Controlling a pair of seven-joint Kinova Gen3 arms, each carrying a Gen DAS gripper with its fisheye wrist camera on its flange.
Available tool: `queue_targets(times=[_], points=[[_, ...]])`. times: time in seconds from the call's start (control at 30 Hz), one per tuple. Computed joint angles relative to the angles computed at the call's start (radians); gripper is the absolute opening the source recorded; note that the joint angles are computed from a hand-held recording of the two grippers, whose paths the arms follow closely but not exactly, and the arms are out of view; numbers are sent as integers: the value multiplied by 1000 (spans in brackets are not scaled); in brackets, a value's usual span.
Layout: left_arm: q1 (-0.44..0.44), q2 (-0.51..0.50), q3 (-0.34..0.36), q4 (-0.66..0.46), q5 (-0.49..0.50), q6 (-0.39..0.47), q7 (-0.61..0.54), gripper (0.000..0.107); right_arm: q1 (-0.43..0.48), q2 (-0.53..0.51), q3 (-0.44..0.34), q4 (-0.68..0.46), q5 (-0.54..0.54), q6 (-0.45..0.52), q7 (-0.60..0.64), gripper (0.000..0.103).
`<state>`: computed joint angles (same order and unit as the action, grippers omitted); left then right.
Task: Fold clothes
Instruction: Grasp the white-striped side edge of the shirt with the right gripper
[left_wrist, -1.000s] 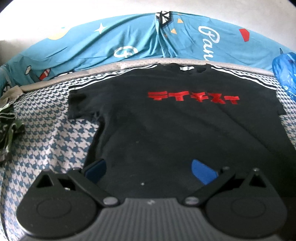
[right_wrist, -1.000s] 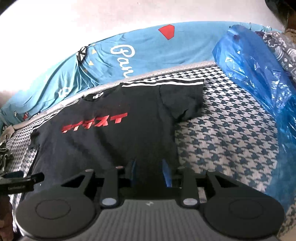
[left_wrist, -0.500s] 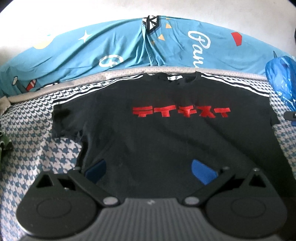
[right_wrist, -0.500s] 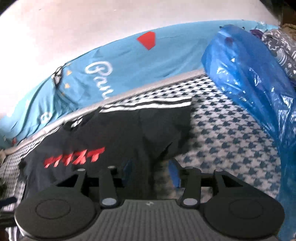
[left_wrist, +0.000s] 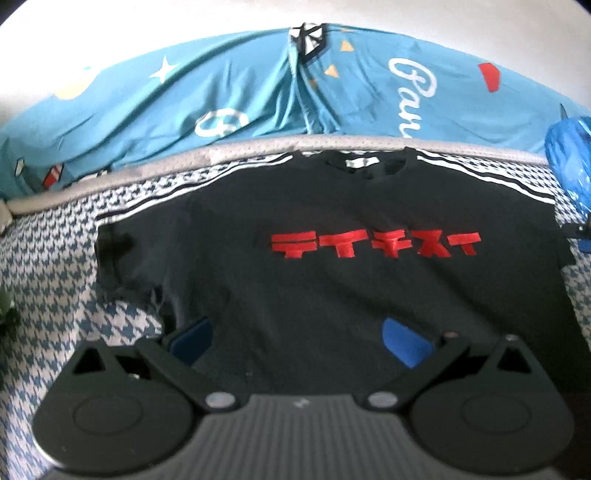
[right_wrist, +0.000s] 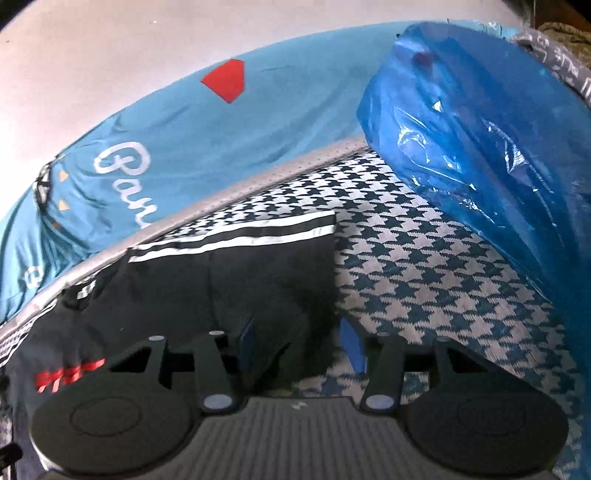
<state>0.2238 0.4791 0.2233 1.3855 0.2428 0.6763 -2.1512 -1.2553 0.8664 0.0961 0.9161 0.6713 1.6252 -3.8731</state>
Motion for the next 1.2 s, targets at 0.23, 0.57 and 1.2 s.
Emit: queue_targets(times=[0.23,0.57,1.2], points=[[-32,-27,21,39,36,-58,-34,103,30,-3,11,68,10,-29,-62,50],[-39,-17,20,25,60,-37,-40,103,70,44,22,43,62,-5,15,47],[-1,9,-6,14,-4,-46,16,103,76,113,63,-58,57,121,58,9]])
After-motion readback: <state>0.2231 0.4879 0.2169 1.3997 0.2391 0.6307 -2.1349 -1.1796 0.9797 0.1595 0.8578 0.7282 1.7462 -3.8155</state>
